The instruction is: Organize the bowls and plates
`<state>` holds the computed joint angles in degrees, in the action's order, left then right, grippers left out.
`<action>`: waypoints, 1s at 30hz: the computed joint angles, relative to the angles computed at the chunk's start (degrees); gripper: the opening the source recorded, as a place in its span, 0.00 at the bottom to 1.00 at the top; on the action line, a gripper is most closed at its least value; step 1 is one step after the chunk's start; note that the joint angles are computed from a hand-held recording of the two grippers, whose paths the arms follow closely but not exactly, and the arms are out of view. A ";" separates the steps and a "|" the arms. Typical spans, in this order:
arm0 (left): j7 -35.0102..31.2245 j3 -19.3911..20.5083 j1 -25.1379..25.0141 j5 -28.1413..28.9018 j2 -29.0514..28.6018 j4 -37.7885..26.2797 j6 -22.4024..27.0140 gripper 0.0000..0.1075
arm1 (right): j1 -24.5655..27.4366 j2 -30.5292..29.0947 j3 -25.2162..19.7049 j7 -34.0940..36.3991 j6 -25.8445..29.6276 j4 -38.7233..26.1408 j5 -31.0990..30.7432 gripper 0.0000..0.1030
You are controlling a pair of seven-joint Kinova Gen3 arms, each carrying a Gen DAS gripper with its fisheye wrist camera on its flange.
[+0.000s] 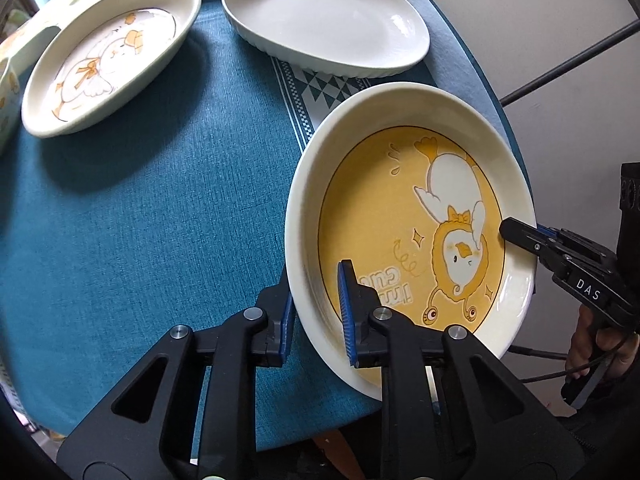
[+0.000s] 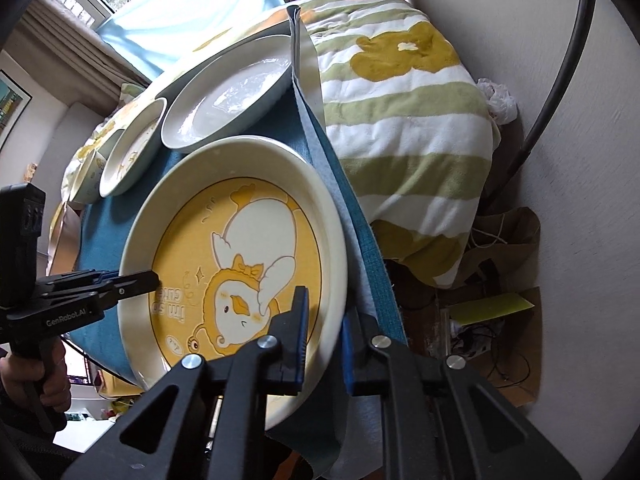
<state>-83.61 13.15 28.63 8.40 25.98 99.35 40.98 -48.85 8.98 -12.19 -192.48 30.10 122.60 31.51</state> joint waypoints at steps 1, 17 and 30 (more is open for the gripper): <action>0.15 -0.57 0.57 -0.14 -0.41 0.34 -0.44 0.15 | -0.12 0.00 0.05 -0.30 -0.14 0.07 0.33 0.13; -2.71 -0.21 -5.16 3.68 -12.75 10.27 -3.76 0.15 | -2.85 1.25 -1.13 1.17 7.10 -7.95 6.21 0.13; -15.54 -6.88 -17.08 10.70 -24.21 18.38 -2.73 0.15 | -7.63 10.28 1.11 10.39 7.28 -23.37 7.64 0.14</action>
<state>-99.14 6.27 11.55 19.10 1.77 117.73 38.25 -56.49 19.26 -11.08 -182.09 37.38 99.23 39.15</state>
